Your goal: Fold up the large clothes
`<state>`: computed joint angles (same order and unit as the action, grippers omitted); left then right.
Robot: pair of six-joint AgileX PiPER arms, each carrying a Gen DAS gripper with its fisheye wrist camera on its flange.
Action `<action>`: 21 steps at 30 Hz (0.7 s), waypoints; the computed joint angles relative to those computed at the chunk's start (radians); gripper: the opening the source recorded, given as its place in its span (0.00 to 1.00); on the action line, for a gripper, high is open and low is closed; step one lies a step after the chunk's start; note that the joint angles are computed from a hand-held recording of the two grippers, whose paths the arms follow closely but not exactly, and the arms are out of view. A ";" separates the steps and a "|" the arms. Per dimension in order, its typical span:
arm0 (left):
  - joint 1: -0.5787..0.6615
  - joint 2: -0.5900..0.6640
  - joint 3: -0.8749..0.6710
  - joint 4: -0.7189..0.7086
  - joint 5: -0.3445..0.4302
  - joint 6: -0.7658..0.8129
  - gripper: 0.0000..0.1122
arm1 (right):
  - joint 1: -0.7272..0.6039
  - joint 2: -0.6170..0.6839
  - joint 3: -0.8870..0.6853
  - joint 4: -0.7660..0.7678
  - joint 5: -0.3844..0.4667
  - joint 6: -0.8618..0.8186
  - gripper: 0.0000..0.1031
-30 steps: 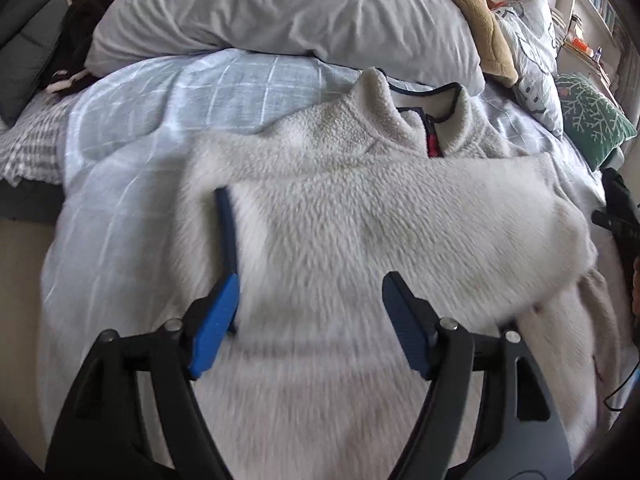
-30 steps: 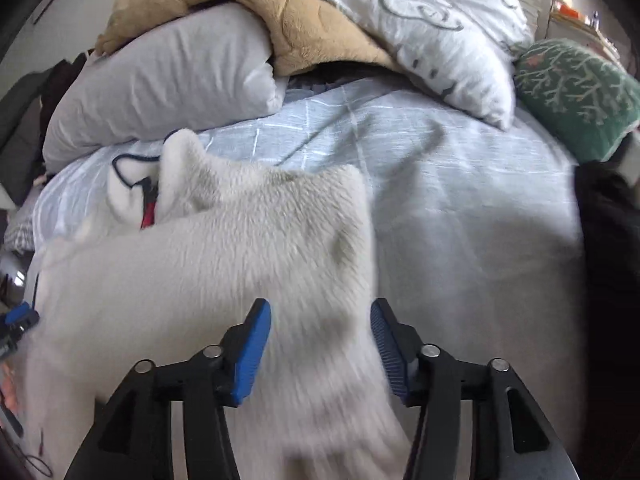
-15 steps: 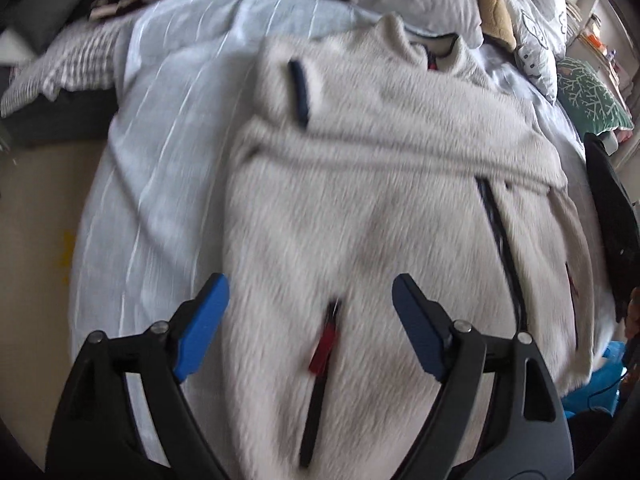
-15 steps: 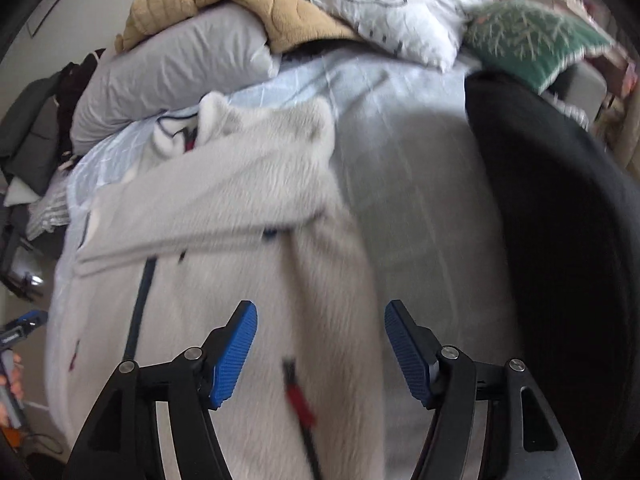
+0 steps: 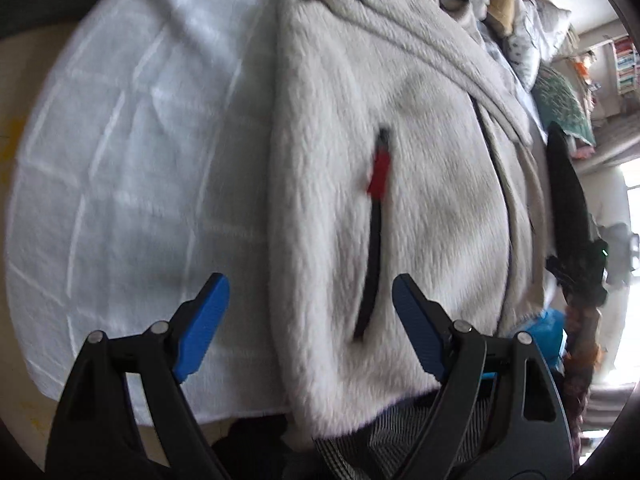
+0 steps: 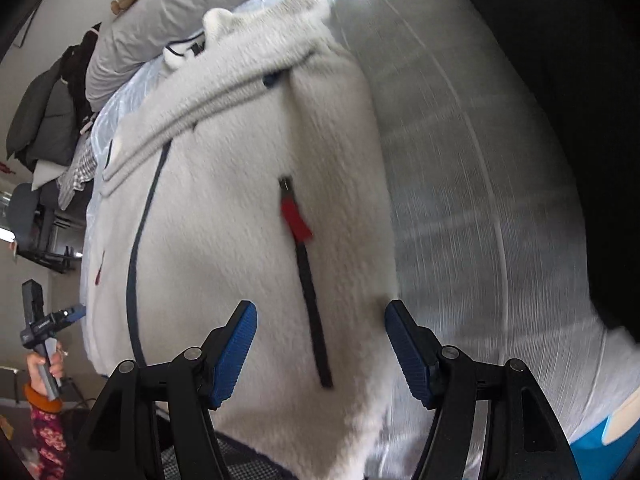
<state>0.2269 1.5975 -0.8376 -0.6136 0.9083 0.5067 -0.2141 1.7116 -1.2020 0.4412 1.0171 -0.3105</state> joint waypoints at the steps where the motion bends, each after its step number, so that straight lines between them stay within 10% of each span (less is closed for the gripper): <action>1: 0.009 -0.004 0.017 -0.012 0.012 0.029 0.75 | -0.007 -0.003 0.008 0.008 0.008 -0.009 0.66; 11: 0.027 0.050 0.084 -0.099 0.156 0.186 0.73 | -0.060 0.013 0.083 0.013 0.105 -0.048 0.66; 21: -0.063 0.044 0.093 -0.085 0.123 0.155 0.58 | -0.057 0.072 0.121 0.103 0.161 -0.102 0.56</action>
